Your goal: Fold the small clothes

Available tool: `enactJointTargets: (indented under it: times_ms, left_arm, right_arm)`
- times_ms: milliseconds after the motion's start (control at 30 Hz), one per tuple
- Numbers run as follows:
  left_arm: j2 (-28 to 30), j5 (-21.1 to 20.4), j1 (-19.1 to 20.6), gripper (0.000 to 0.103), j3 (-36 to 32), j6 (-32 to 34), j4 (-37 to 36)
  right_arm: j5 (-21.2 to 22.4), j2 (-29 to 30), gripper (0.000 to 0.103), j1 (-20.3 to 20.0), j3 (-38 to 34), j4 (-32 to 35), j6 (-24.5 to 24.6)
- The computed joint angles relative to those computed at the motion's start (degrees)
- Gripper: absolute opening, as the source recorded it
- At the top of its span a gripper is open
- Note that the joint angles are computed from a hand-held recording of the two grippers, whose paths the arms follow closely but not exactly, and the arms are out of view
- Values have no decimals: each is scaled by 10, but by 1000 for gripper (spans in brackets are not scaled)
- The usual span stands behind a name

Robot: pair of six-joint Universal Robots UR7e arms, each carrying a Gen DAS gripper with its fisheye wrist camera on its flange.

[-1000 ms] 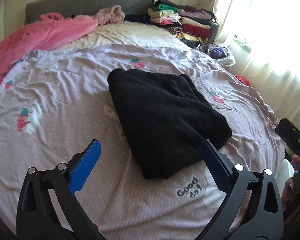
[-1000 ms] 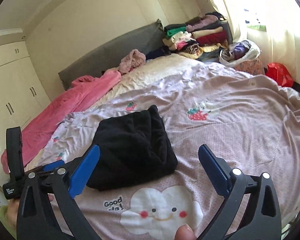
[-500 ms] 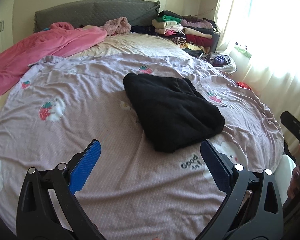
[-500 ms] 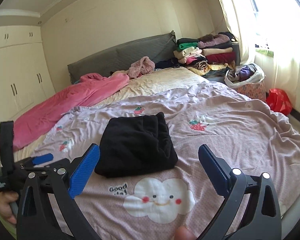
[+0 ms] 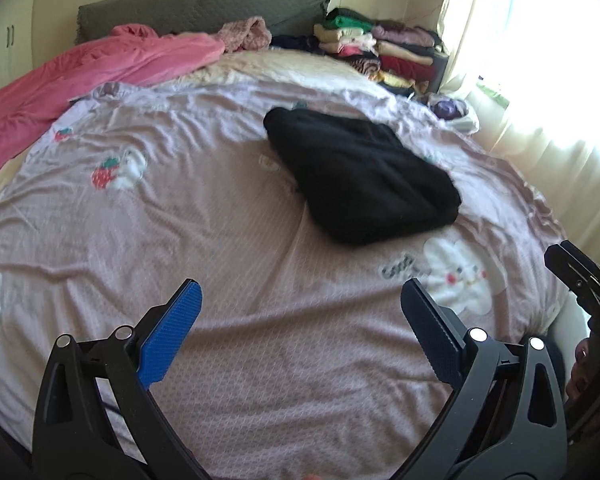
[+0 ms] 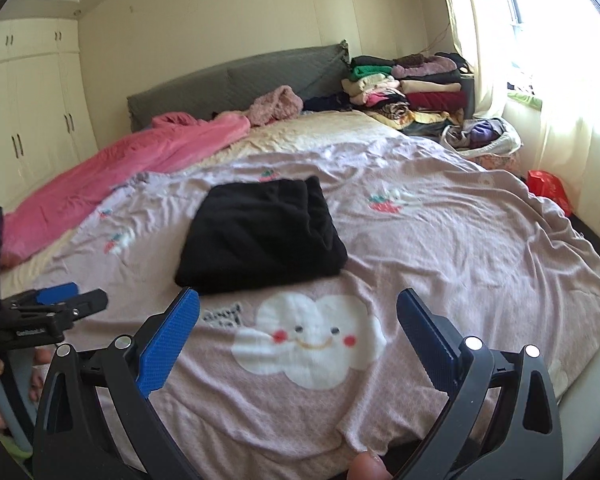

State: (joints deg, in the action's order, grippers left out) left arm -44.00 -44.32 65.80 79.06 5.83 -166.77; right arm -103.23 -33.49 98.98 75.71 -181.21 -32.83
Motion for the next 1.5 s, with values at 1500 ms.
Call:
enactJointTargets:
  times_ms: [1500]
  left_arm:
    - [-1, 25, 1, 93, 8, -7, -11]
  right_arm:
    - [-19, 8, 98, 0, -3, 6, -5]
